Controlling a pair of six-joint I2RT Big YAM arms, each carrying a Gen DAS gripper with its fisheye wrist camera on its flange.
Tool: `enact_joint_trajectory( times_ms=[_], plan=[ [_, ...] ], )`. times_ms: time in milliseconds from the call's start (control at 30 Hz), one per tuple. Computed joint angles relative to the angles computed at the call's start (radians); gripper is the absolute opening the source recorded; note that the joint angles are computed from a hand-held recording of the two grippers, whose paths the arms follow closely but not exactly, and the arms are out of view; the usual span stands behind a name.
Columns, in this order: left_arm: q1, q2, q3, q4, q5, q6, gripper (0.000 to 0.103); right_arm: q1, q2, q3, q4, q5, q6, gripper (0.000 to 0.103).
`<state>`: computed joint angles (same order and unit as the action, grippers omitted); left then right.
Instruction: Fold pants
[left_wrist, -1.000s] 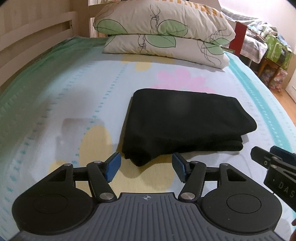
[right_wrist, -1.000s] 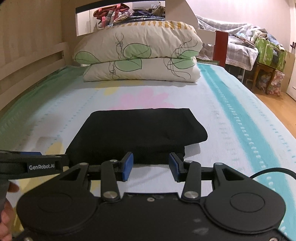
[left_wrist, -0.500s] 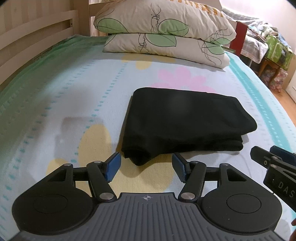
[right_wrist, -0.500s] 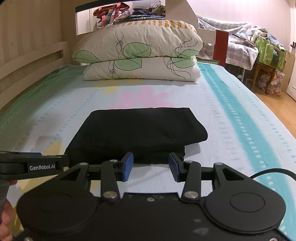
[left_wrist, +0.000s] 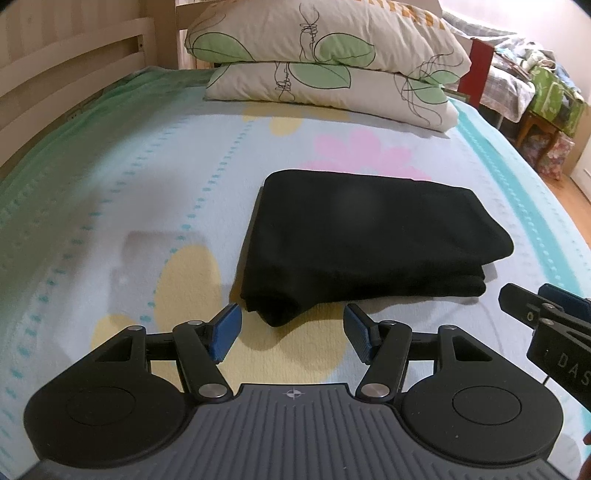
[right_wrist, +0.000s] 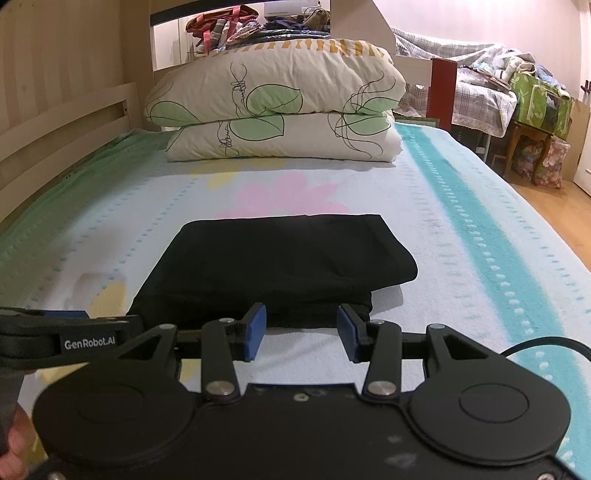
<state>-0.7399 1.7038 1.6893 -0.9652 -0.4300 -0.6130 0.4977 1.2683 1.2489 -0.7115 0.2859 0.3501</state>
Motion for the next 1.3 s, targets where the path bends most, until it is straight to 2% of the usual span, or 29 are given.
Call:
enact_joint_trajectory(
  times_ms=[1300],
  plan=[
    [-0.003, 0.013, 0.014, -0.018, 0.009, 0.016, 0.060, -0.012, 0.004, 0.000, -0.002, -0.029, 0.003, 0.046]
  ],
)
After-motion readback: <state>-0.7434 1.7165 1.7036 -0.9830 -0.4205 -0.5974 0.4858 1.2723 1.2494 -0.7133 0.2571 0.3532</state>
